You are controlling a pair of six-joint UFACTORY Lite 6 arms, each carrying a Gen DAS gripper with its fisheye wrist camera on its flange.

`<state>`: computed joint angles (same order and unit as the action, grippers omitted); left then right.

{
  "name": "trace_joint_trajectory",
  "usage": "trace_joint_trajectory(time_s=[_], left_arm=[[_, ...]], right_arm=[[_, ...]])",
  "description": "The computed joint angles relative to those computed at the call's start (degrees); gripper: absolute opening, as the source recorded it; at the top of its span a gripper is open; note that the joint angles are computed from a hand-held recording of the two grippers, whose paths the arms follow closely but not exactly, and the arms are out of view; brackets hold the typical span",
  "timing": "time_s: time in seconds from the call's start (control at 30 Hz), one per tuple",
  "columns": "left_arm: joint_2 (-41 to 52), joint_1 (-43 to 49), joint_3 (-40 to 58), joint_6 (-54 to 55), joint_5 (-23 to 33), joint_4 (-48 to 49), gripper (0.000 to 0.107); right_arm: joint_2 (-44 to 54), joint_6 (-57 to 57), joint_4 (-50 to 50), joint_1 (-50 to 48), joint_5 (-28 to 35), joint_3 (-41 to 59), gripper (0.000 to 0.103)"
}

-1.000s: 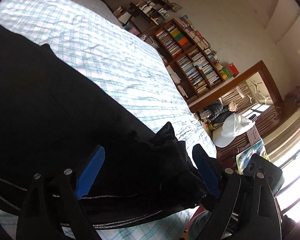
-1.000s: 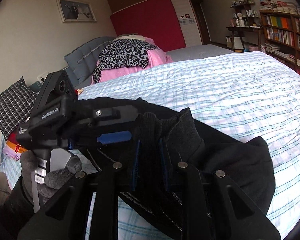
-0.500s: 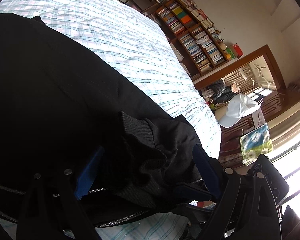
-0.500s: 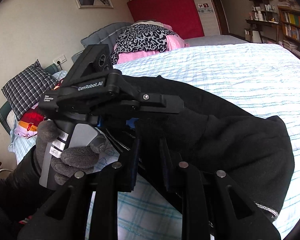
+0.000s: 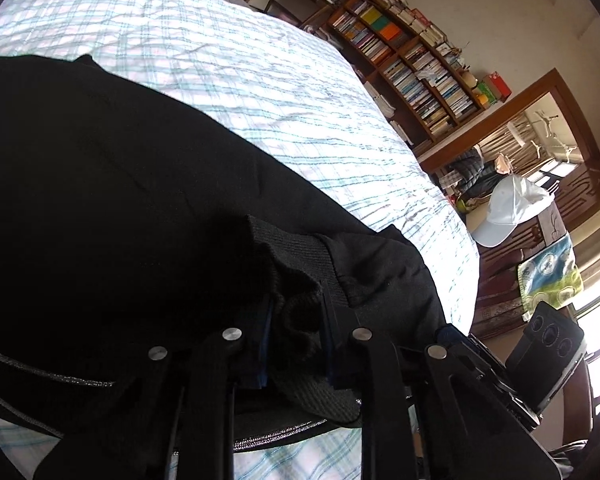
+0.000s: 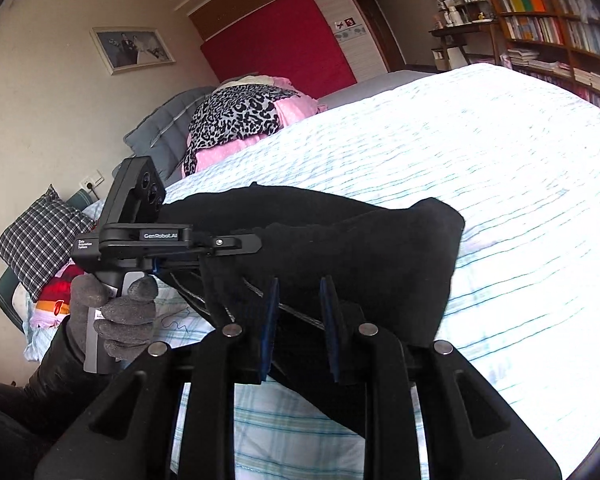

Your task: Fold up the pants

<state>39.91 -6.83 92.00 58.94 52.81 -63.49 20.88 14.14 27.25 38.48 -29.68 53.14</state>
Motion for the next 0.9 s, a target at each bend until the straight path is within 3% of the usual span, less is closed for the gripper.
trace_joint_trajectory(time_s=[0.07,0.23,0.37,0.73,0.9], left_arm=[[-2.97,-0.15,-0.94,1.36,-0.62,-0.81,0.017],[-9.44,0.87,-0.92,6.44,-1.98,-3.24,0.016],[-9.43,3.85,3.85,8.69,-0.86,-4.47,0.016],[2.94,14.09,18.87,7.33,0.75,-1.57,0.016],[9.34,16.08,20.38,9.16,-3.23,1.59,0.016]], right_arm=[[-2.25,-0.36,1.87,-0.14,-1.95,-3.07,0.037],[-6.05,-0.58,3.48,-0.84,-3.66,-7.76,0.038],[-6.12,1.37,0.84,-1.46,-3.17,-8.34,0.038],[5.58,-1.04,-1.34,-0.35,4.99,7.76,0.038],[12.57,-8.32,3.84,0.51,11.90,17.37,0.040]])
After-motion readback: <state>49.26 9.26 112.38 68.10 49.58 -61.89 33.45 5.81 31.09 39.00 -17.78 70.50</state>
